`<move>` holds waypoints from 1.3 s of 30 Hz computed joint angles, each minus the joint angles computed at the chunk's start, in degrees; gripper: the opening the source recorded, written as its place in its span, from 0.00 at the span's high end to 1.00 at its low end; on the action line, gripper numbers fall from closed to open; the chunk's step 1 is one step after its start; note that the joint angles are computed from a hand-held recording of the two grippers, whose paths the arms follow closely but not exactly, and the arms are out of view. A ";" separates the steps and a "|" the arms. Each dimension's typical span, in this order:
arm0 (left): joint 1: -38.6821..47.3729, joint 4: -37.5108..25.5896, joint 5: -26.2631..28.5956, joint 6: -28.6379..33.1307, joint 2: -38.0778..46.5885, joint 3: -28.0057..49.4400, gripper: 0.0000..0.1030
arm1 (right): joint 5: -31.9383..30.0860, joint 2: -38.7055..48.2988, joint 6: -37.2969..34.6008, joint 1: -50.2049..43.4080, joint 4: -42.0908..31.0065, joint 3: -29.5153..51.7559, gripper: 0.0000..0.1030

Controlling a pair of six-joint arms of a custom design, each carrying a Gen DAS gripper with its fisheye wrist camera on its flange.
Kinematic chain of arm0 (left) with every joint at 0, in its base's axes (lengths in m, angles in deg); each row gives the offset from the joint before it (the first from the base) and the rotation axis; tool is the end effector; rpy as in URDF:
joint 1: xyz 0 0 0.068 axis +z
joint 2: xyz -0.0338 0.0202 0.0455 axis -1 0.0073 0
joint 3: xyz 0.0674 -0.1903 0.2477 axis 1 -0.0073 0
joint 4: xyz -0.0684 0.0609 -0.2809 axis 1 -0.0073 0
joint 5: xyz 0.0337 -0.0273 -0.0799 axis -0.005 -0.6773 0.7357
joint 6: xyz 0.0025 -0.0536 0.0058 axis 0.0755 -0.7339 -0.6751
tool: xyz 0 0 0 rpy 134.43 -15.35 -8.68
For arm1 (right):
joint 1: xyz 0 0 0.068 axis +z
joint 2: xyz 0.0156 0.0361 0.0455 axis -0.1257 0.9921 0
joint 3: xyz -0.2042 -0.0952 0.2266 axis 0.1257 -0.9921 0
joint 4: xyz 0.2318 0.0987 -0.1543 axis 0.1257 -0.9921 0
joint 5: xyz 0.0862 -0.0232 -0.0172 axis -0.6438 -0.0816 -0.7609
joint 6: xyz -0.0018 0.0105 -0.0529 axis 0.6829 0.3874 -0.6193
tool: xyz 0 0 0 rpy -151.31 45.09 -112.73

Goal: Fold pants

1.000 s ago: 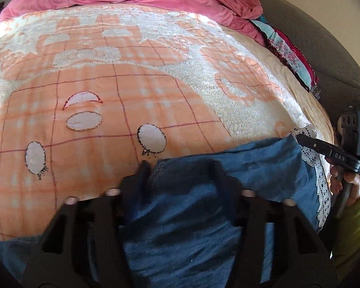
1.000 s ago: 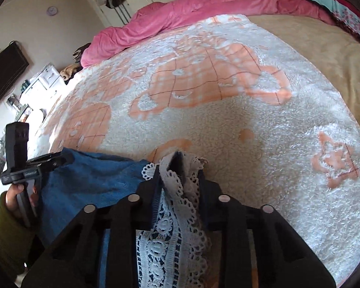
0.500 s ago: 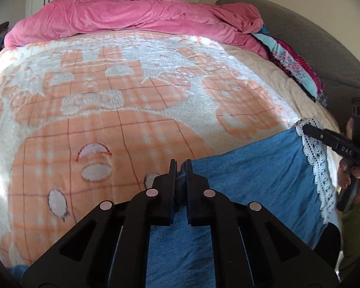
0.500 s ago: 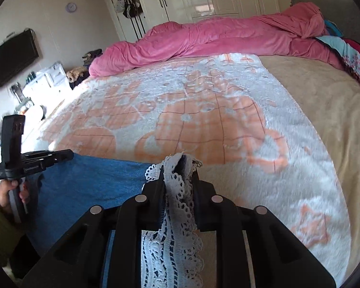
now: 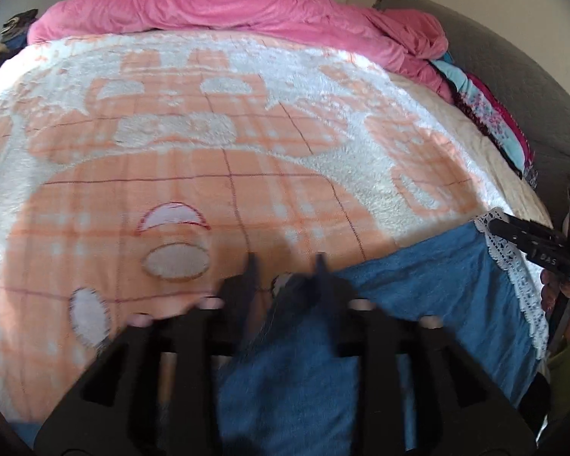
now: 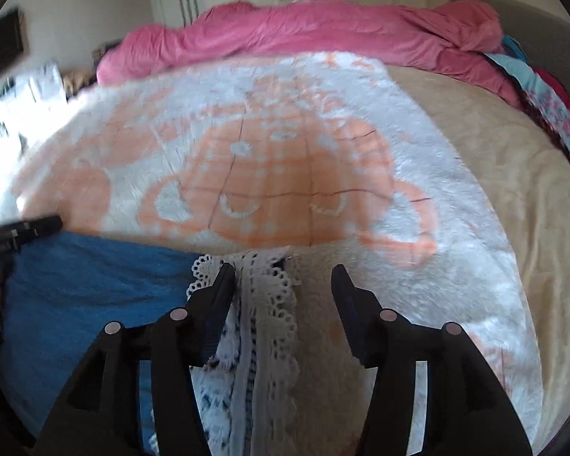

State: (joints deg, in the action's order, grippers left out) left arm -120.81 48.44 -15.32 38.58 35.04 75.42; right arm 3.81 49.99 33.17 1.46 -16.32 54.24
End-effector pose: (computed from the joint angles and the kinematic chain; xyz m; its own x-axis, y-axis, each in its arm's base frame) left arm 0.2659 -0.1534 0.1687 -0.7572 -0.1942 -0.6237 -0.0316 0.9645 -0.2620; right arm 0.3693 0.0648 0.2014 -0.7457 -0.2284 -0.6259 -0.3773 0.9191 0.1140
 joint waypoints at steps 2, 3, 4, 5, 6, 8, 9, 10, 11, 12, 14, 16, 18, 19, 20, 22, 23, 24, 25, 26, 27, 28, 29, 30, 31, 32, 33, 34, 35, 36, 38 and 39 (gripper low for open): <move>-1.89 -0.42 -1.94 -0.39 -6.95 -3.62 0.55 | -6.73 -5.16 3.10 -4.20 0.40 -3.67 0.50; -3.17 -1.72 -3.94 -0.94 -9.95 -5.04 0.53 | -9.61 -7.57 3.90 -6.19 0.34 -5.46 0.50; -4.59 -3.78 -5.99 -2.04 -12.98 -6.09 0.50 | -13.00 -10.24 4.10 -8.57 -0.51 -7.53 0.50; -6.37 -6.36 -8.05 -3.96 -17.08 -7.86 0.49 | -15.81 -12.58 3.54 -10.69 -1.92 -9.43 0.50; -8.12 -8.69 -9.64 -5.91 -19.94 -8.80 0.46 | -17.54 -14.20 2.78 -12.05 -3.08 -10.77 0.50; -12.56 -13.83 -13.14 -9.80 -25.79 -11.19 0.45 | -20.81 -18.02 -0.26 -15.18 -5.93 -14.41 0.50; -16.55 -18.33 -16.54 -13.18 -28.49 -12.06 0.44 | -21.56 -19.86 -2.84 -16.51 -7.72 -16.34 0.50; -18.58 -20.76 -17.44 -15.12 -30.33 -12.74 0.43 | -21.93 -20.85 -4.81 -17.20 -8.71 -17.41 0.50; -21.05 -23.05 -17.86 -17.66 -31.95 -13.53 0.43 | -21.80 -21.93 -6.82 -17.65 -9.77 -18.50 0.50; -23.22 -25.72 -18.69 -20.19 -32.61 -13.57 0.43 | -21.21 -22.79 -8.38 -17.59 -10.75 -19.37 0.50; -26.69 -29.83 -20.24 -22.89 -30.95 -12.67 0.41 | -19.40 -23.85 -10.45 -16.00 -11.49 -20.84 0.49; -29.57 -33.86 -23.17 -25.68 -27.80 -11.27 0.41 | -18.49 -23.94 -10.40 -14.25 -10.74 -21.54 0.51; -29.73 -34.87 -23.21 -26.93 -26.00 -11.07 0.40 | -17.49 -23.77 -10.48 -12.34 -10.91 -21.50 0.69; -30.56 -35.77 -24.26 -28.45 -24.84 -10.88 0.40 | -16.12 -24.53 -10.81 -10.82 -11.10 -21.61 0.77; -30.92 -36.27 -24.84 -28.93 -24.02 -10.79 0.40 | -15.37 -25.23 -11.07 -10.01 -11.54 -21.64 0.82; -31.09 -37.64 -25.74 -30.37 -23.35 -10.66 0.40 | -12.44 -26.64 -10.30 -8.58 -12.86 -21.11 0.86; -31.48 -38.31 -25.94 -31.23 -23.70 -10.82 0.40 | -10.89 -27.83 -9.85 -8.37 -13.92 -20.70 0.87; -31.82 -39.20 -26.05 -32.08 -24.28 -11.02 0.40 | -10.27 -28.76 -10.11 -8.72 -14.58 -20.60 0.88; -32.12 -40.15 -26.22 -32.96 -24.30 -10.95 0.40 | -8.58 -29.98 -11.00 -8.69 -15.78 -20.29 0.88; -32.34 -40.44 -26.19 -33.29 -24.51 -11.09 0.40 | -7.00 -30.42 -12.30 -8.63 -16.10 -20.23 0.88; -32.84 -40.36 -26.12 -33.62 -24.93 -11.47 0.40 | -5.76 -30.67 -12.59 -8.30 -16.40 -20.37 0.88; -33.36 -40.33 -26.28 -34.17 -24.53 -11.71 0.40 | -4.89 -29.55 -12.09 -7.85 -16.42 -20.48 0.88; -33.61 -40.14 -26.42 -34.22 -24.08 -11.83 0.40 | -3.79 -28.04 -11.56 -7.10 -15.48 -20.99 0.88; -33.53 -39.63 -26.59 -33.84 -23.67 -12.06 0.40 | -3.14 -27.05 -10.72 -6.60 -13.74 -21.92 0.87; -33.32 -39.13 -26.55 -33.65 -23.59 -12.31 0.40 | -3.34 -26.64 -9.92 -6.61 -12.86 -22.34 0.87; -33.33 -39.02 -26.57 -33.80 -23.84 -12.43 0.40 | -3.94 -26.48 -9.06 -7.01 -12.62 -22.38 0.87; -33.25 -38.92 -26.51 -33.64 -24.53 -12.63 0.40 | -4.36 -26.57 -8.30 -7.46 -12.82 -22.25 0.85; -33.36 -38.88 -26.47 -33.83 -25.18 -12.87 0.40 | -5.24 -26.66 -7.75 -8.22 -13.25 -22.07 0.80; -33.75 -39.18 -26.60 -34.37 -26.06 -12.98 0.40 | -5.67 -27.13 -7.56 -8.64 -13.60 -22.13 0.77; -34.92 -40.45 -26.99 -35.79 -27.43 -12.73 0.40 | -5.82 -28.21 -7.26 -9.29 -14.27 -22.09 0.72; -38.80 -45.06 -29.26 -40.24 -30.40 -11.36 0.33 | -6.07 -32.16 -6.79 -10.65 -15.65 -22.35 0.68; -40.78 -47.89 -30.86 -42.93 -30.88 -10.27 0.28 | -5.84 -34.67 -6.03 -11.04 -15.72 -22.64 0.67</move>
State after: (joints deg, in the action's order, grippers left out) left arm -161.59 0.55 -46.19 -4.35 4.16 65.15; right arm -2.02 15.32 27.14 -9.58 -32.04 31.60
